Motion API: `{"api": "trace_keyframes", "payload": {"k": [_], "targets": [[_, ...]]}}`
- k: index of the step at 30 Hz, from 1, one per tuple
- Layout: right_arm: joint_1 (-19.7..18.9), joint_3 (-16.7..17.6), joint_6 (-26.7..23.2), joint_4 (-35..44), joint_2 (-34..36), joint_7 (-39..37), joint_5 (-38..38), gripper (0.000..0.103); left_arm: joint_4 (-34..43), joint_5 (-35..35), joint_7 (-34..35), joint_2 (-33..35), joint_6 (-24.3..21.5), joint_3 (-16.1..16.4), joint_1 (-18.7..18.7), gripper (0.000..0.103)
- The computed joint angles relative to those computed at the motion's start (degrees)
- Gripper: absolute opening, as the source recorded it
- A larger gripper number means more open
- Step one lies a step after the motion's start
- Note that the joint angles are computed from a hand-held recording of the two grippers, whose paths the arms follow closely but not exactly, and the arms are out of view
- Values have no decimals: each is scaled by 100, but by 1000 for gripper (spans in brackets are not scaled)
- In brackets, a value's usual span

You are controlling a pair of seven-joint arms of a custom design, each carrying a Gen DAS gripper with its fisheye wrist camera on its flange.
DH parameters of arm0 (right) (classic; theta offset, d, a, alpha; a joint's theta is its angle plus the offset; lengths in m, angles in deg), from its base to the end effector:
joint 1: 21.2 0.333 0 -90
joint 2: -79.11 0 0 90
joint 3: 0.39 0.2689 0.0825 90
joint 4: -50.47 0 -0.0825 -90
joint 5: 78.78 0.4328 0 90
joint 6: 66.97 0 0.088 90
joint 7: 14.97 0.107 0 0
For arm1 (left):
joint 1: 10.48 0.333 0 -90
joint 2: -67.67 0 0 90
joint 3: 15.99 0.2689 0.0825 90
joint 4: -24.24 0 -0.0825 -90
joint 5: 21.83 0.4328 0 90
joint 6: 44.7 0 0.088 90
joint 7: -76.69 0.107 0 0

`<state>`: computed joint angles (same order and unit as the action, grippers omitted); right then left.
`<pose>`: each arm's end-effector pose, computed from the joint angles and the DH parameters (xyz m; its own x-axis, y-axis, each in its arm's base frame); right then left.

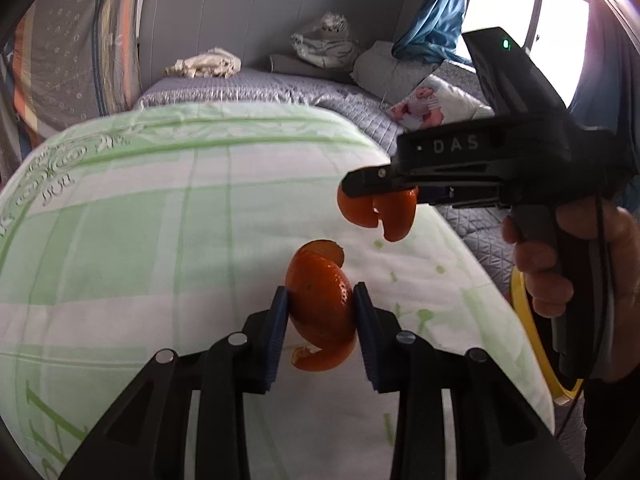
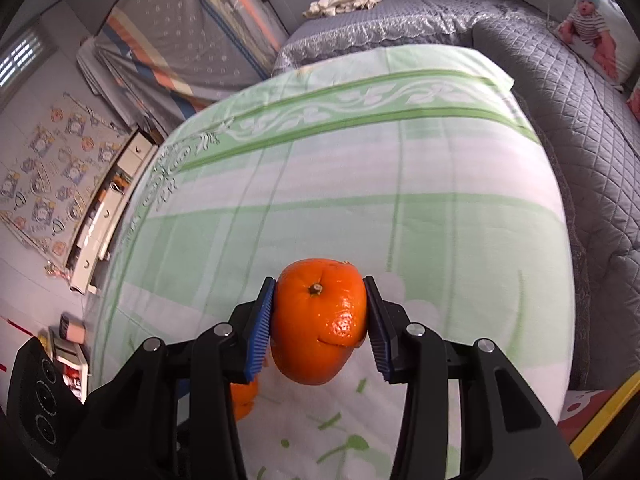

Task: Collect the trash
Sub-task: 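Carry both oranges with both tools over the yellow bin, then open both tools to drop the oranges into the bin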

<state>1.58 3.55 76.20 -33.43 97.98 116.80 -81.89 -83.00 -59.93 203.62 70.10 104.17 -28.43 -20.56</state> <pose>0.6653 0.3276 0.5216 -0.1042 -0.9066 -0.4090 -0.8024 0.3196 -0.5040 0.6181 -0.2411 0.4994 -0.6045 -0.7720 0.1963 -0.6247 0.3066 -0.7182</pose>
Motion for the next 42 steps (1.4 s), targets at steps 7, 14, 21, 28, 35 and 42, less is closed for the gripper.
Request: {"api": "trace_keyframes", "payload": {"k": [7, 14, 21, 28, 35, 42], "targets": [[-25, -23, 531, -1165, -1064, 379, -292, 40, -424, -477, 417, -674, 274, 78, -188, 31], [-201, 135, 899, -2179, -2219, 1017, -1058, 40, -935, -1187, 1033, -1521, 399, 367, -659, 31], [-645, 523, 1083, -3081, -3420, 1741, -1824, 40, -1270, -1647, 1595, -2152, 502, 620, -1175, 31], [-1217, 940, 1068, -4119, -4737, 2444, -2202, 40, -1414, -1860, 1930, -2495, 420, 731, -1595, 31], [-1727, 1261, 617, -5269, -6159, 3017, -2299, 41, -1358, -1931, 2172, -2486, 333, 639, -1906, 31], [-1841, 1314, 155, -6424, -7411, 3312, -2110, 41, -1008, -1701, 2045, -2002, 151, 359, -1996, 31]]}}
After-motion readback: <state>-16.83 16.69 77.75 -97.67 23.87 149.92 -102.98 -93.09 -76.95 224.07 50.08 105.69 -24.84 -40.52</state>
